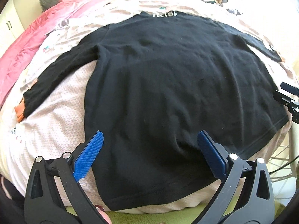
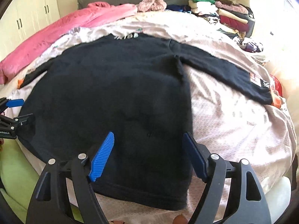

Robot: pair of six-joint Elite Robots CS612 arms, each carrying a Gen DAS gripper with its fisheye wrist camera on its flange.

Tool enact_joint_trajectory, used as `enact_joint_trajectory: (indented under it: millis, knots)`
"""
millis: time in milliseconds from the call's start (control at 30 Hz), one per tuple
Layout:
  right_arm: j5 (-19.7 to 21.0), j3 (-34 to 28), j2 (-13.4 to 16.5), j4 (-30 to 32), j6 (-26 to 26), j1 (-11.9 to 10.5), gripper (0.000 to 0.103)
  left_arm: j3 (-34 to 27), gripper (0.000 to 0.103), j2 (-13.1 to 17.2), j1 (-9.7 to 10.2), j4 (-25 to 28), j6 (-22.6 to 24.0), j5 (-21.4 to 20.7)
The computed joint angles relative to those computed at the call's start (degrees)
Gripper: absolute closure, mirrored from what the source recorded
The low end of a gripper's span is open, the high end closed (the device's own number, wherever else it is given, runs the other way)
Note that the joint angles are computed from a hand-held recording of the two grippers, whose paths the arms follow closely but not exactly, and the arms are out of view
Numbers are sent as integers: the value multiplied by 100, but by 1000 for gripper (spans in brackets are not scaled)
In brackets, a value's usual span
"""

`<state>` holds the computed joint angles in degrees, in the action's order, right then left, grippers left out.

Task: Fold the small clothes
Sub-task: 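Reach the open right gripper toward the orange cuff of the sleeve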

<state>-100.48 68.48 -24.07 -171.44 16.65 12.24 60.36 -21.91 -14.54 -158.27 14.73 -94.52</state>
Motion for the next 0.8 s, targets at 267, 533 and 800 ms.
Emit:
enact_joint_trajectory:
  millis: [267, 533, 800]
  knots:
    - [-91, 226, -166, -515, 83, -82, 20, -67, 8, -65, -44, -165, -73, -155]
    - [-276, 311, -253, -776, 149, -160, 19, -279, 8, -28, -107, -174, -93, -208]
    - [-396, 332, -309, -945, 186, -243, 19, -496, 8, 16, -193, -144, -86, -299]
